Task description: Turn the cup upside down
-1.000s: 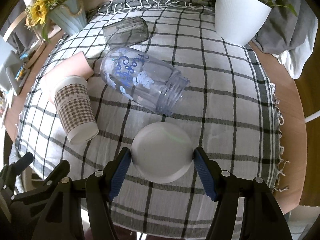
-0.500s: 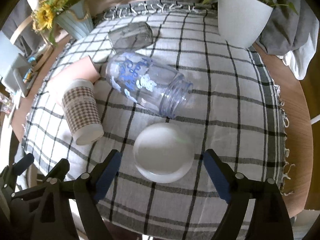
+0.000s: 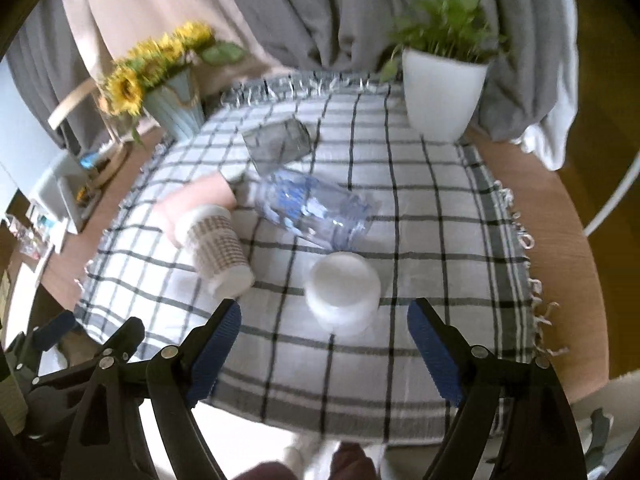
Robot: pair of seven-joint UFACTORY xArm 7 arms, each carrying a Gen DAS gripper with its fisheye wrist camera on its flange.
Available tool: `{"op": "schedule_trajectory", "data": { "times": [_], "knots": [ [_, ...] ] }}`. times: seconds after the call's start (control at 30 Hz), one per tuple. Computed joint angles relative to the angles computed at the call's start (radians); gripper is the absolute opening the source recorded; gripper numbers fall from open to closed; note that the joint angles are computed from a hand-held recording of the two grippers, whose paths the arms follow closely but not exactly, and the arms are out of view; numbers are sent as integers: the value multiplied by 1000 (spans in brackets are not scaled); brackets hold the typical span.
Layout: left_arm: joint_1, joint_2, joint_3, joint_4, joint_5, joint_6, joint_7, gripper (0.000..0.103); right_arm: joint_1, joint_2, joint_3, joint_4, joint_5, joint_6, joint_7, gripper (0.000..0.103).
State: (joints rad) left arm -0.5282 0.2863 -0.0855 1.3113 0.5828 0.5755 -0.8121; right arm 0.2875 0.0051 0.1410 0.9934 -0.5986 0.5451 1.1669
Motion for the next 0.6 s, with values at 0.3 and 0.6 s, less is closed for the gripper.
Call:
{"op": "schedule_trajectory", "data": {
  "times": [0.3,0.6],
  "knots": [
    [120,-282,-38,-294,5,-249,121,102,74,-171,169,-27,-250,264,473,86],
    [198,-471,-93,-473,-145,-386,327,103,171,-216,289,26,-292,552,651,89]
  ]
}}
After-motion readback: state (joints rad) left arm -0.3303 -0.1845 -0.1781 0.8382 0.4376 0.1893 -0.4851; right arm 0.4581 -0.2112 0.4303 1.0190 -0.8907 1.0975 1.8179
